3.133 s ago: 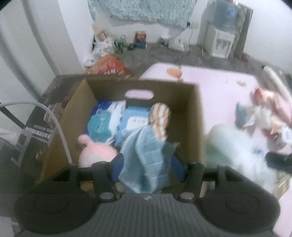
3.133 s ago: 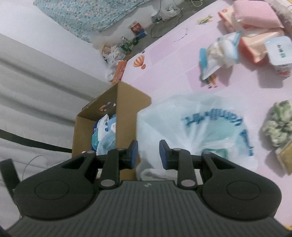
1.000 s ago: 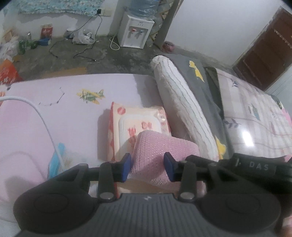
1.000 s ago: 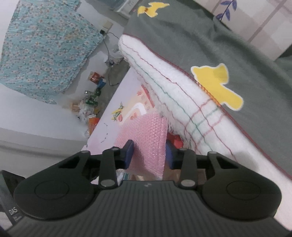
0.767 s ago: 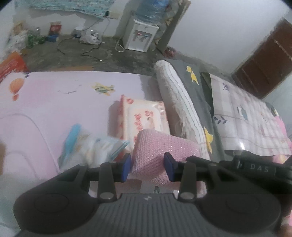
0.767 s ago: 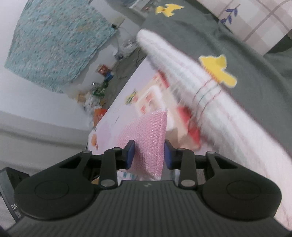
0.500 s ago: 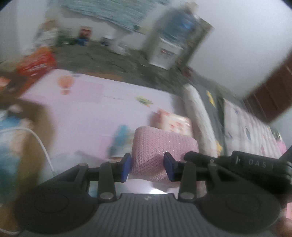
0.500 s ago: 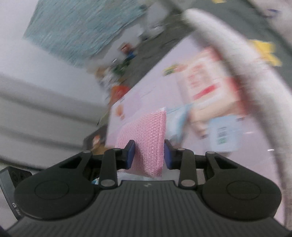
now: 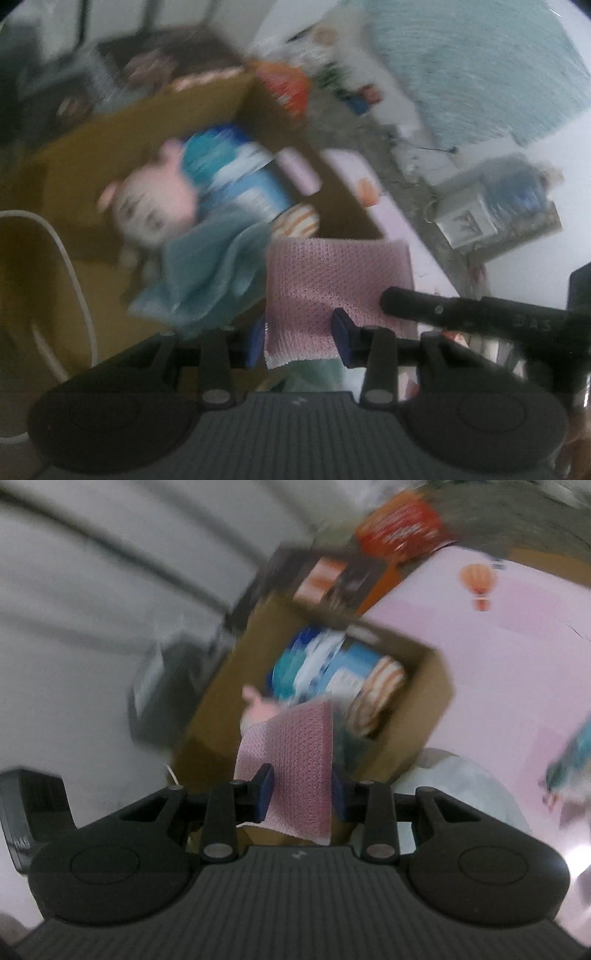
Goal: Organize soft objects
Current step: 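Carry the pink knit cloth into the cardboard box and open the right tool, then grasp the white-blue snack bag with the right tool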
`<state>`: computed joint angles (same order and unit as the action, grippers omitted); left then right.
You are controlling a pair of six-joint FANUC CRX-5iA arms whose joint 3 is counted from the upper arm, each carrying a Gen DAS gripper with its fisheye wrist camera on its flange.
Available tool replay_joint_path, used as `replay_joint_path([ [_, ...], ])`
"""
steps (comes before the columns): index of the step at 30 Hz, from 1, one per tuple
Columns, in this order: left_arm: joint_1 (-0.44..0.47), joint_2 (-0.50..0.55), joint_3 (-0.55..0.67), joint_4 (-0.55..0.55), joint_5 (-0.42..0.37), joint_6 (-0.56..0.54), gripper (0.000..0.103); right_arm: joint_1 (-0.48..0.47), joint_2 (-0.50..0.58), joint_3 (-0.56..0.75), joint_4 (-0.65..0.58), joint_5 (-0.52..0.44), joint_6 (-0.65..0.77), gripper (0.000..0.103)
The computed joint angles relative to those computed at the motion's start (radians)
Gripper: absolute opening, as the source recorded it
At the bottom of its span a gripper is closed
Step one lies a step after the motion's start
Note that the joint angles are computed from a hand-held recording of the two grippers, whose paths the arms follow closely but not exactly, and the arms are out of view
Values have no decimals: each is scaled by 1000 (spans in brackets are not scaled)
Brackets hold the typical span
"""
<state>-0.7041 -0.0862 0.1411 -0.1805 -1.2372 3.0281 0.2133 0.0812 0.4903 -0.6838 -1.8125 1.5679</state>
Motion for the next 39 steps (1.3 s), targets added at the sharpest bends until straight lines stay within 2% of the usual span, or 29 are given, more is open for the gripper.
replay_joint_path([
  [2,26,-42,-84,52,53,41,36,93,41,48,65,-46,33,32],
  [3,39,-61,-124,77,80,43,18,121,59,69,89,-70,50,32],
  [4,59,-78,-167,122,112,28,16,158,82,92,113,-98,66,32],
  [7,100,-102,-255,216,166,-8,18,209,102,96,129,-147,87,33],
  [11,116,-109,-293,242,179,-39,18,290,102,49,220,-140,138,33],
  [14,114,-117,-304,227,162,-53,20,330,99,16,291,-113,155,33],
  [19,96,-129,-289,178,97,-47,27,320,82,10,294,-66,146,33],
  [23,84,-109,-235,125,16,-83,31,268,70,-3,237,-6,93,33],
  [26,61,-86,-175,72,-54,-137,45,193,20,-37,155,55,50,37],
  [28,35,-71,-129,25,-81,-175,53,151,-35,-88,130,110,26,49],
  [30,-1,-48,-77,-28,-105,-218,64,95,-110,-160,87,167,-12,57],
  [31,-14,-34,-57,-44,-110,-242,66,64,-141,-197,60,190,-34,65],
  [33,-42,0,-3,-67,-128,-307,73,-22,-214,-282,-22,224,-86,72],
  [39,-124,126,171,-119,-150,-482,81,-297,-388,-464,-165,239,-171,73],
])
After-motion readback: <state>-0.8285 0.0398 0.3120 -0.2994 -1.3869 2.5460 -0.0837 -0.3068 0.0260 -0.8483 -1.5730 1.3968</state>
